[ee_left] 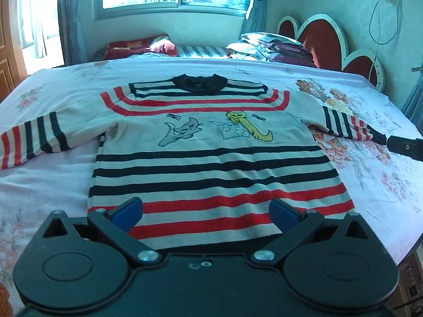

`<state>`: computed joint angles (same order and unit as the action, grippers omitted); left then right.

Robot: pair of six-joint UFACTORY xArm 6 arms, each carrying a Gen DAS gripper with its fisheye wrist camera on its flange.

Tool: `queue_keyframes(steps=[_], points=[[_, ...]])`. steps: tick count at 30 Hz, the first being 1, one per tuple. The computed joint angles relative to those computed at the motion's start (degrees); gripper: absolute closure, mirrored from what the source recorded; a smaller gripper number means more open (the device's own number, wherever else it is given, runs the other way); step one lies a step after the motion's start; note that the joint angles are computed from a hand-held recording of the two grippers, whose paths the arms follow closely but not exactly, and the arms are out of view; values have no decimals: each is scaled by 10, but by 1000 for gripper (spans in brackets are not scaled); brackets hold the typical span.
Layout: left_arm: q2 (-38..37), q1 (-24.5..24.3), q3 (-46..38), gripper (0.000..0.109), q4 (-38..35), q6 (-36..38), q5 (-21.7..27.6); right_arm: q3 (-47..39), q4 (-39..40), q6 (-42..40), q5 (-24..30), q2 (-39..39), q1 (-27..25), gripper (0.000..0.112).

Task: Fold small clothes
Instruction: 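Move the right tool to the sweater sleeve cuff and grasp it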

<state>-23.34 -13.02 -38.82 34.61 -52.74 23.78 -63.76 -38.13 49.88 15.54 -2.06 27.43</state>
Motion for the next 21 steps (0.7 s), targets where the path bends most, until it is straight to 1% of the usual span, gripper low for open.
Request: queue_keyframes(steps=[2, 3, 4, 7, 8, 10, 12, 13, 14, 16, 18, 19, 20, 21], points=[[38, 4, -18, 12, -26, 21, -20, -6, -5, 5, 3, 8, -12, 9], [61, 6, -30, 13, -30, 21, -27, -12, -7, 6, 8, 14, -19, 9], [79, 5, -43, 13, -27, 13, -27, -18, -4, 4, 12, 22, -26, 9], [146, -3, -101, 13, -3, -12, 4, -41, 17, -11, 8, 55, -53, 9], [167, -4, -118, 12, 0, -17, 6, -53, 29, -20, 5, 71, -65, 9], [205, -1, -146, 12, -31, -1, -11, -81, 45, -30, -5, 106, -86, 10], [237, 3, -171, 11, -77, 18, -25, -121, 84, -59, -11, 152, -108, 10], [258, 4, -192, 11, -110, 35, -25, -146, 106, -74, -9, 177, -117, 10], [273, 3, -209, 13, -131, 54, -22, -170, 115, -80, -9, 200, -126, 10], [313, -1, -260, 16, -144, 82, 3, -228, 150, -102, -6, 253, -142, 10], [355, -6, -318, 24, -125, 87, 39, -288, 192, -122, 2, 306, -157, 10], [376, -7, -346, 26, -121, 84, 57, -313, 212, -131, 2, 329, -164, 12], [393, -8, -371, 32, -121, 77, 72, -337, 240, -148, 4, 350, -169, 34], [411, -6, -393, 36, -129, 72, 78, -366, 292, -186, 15, 374, -172, 48]])
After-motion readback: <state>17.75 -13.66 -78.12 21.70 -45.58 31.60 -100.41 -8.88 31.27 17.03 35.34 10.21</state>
